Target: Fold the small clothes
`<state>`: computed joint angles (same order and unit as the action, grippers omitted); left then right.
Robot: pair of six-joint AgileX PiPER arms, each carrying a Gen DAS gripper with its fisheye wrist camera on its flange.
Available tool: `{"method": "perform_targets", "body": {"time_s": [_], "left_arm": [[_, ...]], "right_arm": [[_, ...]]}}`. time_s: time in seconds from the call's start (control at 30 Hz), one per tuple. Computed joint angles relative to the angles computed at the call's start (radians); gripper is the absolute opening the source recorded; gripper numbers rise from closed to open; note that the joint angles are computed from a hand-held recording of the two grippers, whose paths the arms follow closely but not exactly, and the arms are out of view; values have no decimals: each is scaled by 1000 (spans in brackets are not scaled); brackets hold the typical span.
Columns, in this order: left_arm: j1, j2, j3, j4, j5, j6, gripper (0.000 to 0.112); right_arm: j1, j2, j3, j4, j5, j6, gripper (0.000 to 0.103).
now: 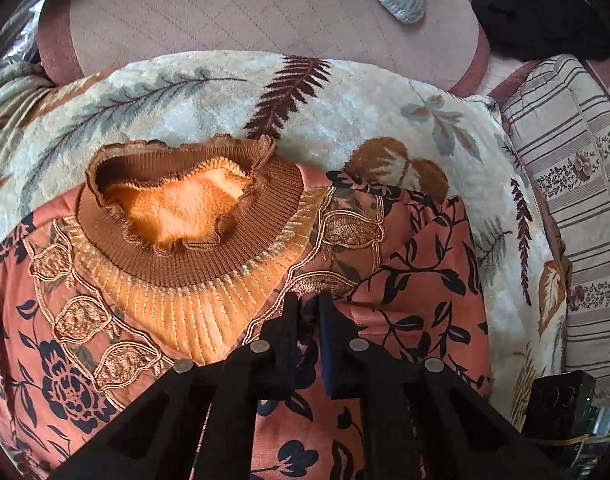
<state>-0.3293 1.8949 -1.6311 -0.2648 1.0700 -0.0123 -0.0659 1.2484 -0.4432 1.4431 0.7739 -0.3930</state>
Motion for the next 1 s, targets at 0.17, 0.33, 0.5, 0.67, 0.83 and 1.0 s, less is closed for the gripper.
{"method": "perform_targets", "body": {"time_s": [0.17,0.33,0.5,0.67,0.83,1.0], "left_arm": [[57,-170,91,22,-57,27,9],[236,-356,172,-10,-86,92,8],[565,-467,288,-112,-73,265,8],[851,-486,474,-192,26,524,9],[1010,-511,594,-161,9,653,10],[1172,-448,510,-167,19,673,10]], "right_arm": [[-9,-24,11,-39,-15,15,19],[36,-49,-5,-89,-69,71,19],[140,-116,-33,-177,-194,173,19],[310,-113,-116,-500,-311,485,19],[447,-93,-165,-812,-370,786,19],[549,-116,-183,-1100,-442,1034,19]]}}
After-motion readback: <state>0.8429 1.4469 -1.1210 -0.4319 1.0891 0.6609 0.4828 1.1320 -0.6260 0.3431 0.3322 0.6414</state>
